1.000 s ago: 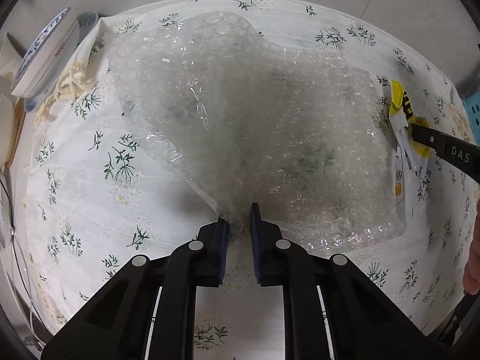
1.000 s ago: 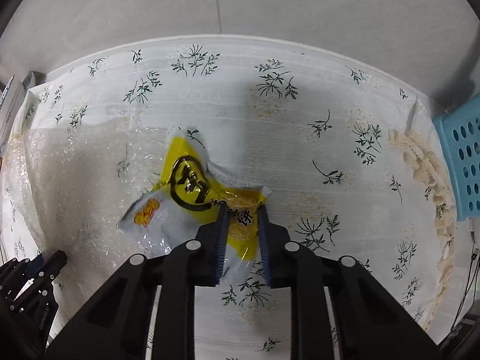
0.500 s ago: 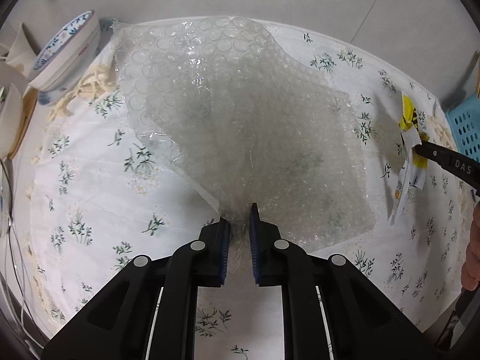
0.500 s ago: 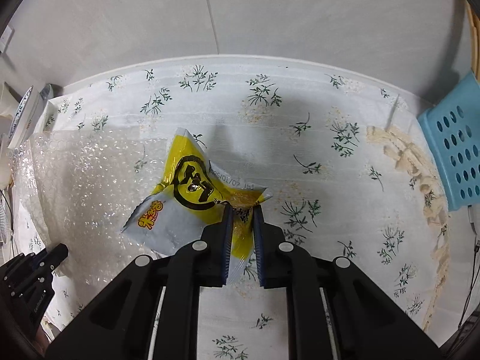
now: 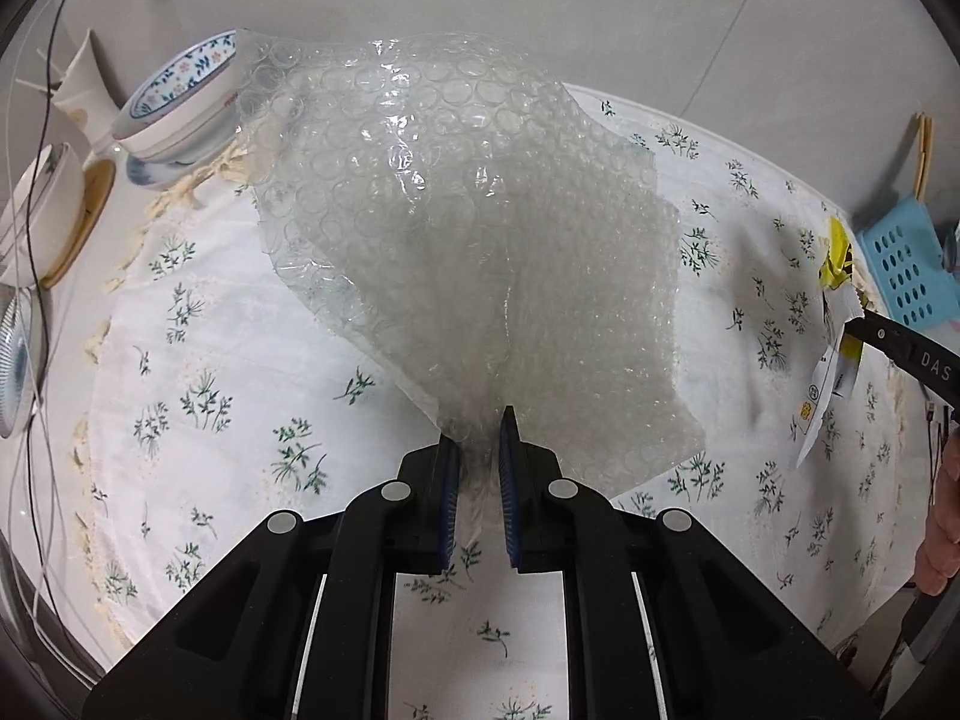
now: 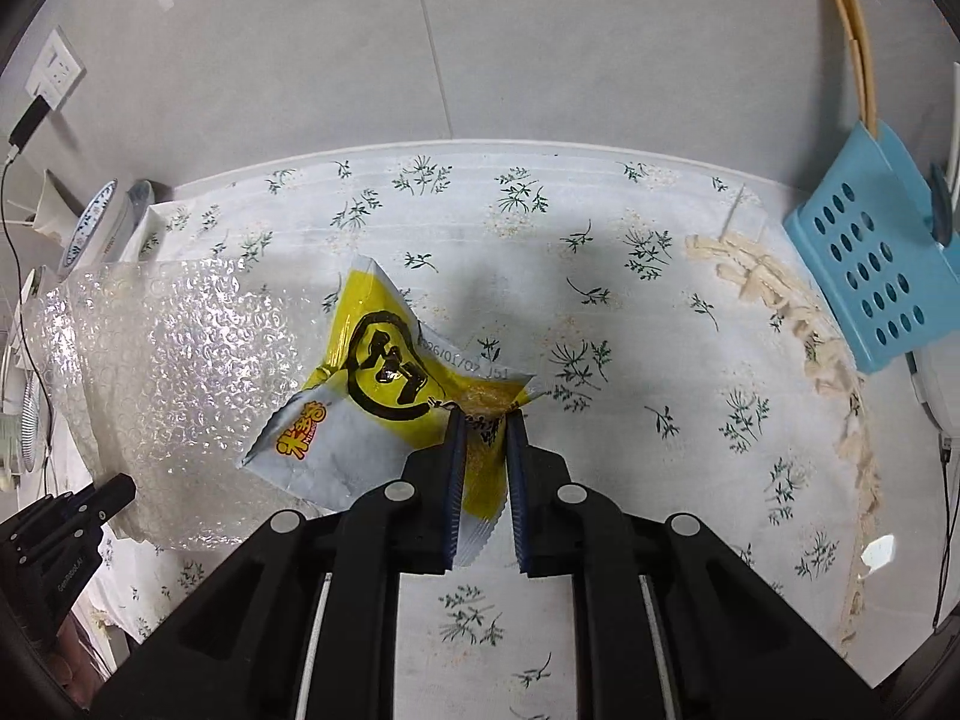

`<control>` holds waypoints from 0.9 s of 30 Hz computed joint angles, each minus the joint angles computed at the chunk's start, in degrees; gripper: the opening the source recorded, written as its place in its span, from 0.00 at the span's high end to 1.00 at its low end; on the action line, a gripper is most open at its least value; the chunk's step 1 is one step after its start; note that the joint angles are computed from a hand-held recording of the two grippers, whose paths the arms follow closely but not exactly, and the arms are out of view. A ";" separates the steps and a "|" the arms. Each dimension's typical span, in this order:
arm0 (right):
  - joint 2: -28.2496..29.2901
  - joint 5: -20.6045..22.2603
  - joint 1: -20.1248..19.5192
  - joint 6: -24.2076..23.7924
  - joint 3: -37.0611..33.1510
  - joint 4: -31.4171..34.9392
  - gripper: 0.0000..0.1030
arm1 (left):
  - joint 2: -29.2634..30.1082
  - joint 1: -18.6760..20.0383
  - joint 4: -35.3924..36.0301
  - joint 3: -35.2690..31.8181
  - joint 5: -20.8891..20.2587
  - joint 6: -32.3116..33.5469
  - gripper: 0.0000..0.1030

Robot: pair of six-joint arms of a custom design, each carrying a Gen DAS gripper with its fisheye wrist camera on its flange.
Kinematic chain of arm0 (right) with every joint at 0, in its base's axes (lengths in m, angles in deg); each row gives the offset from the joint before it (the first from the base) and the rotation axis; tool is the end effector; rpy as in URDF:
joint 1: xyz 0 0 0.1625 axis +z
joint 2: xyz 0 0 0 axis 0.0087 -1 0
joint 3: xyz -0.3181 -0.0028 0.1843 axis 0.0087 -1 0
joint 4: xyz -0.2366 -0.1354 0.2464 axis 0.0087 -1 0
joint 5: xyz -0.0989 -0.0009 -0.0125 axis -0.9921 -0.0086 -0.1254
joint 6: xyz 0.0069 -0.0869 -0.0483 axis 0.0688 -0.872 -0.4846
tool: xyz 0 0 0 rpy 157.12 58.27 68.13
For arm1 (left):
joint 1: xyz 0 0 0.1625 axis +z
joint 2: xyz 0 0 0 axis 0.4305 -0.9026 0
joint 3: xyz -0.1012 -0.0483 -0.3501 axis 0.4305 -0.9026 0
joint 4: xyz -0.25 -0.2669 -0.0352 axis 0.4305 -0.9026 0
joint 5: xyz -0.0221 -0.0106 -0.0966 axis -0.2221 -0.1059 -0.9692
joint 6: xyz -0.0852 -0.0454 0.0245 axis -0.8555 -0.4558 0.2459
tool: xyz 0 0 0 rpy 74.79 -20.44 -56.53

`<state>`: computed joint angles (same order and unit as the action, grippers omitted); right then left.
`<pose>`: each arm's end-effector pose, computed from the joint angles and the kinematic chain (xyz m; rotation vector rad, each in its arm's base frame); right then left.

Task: Collect trash
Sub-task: 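Lift the bubble wrap and yellow wrapper and carry them down over the bin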

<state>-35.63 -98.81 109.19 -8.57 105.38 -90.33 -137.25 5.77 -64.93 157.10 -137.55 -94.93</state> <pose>0.2631 -0.5216 0.3065 0.3968 -2.4568 0.4107 -0.3338 -0.4336 0.2305 -0.0626 2.3455 -0.5148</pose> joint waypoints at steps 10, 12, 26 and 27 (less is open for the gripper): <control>-5.95 0.48 3.22 0.03 6.18 -1.26 0.88 | -4.65 -4.29 3.57 2.66 0.13 -3.59 0.89; -6.96 0.43 3.92 0.12 7.44 -1.46 0.88 | -5.74 -5.36 4.29 3.49 0.01 -4.41 0.89; -15.03 -0.26 8.58 3.08 16.74 -1.13 0.88 | -11.98 -11.66 6.00 10.07 -2.72 -8.57 0.89; -15.48 -0.30 8.91 3.34 17.16 -0.90 0.88 | -12.39 -12.09 6.17 10.45 -2.93 -8.89 0.89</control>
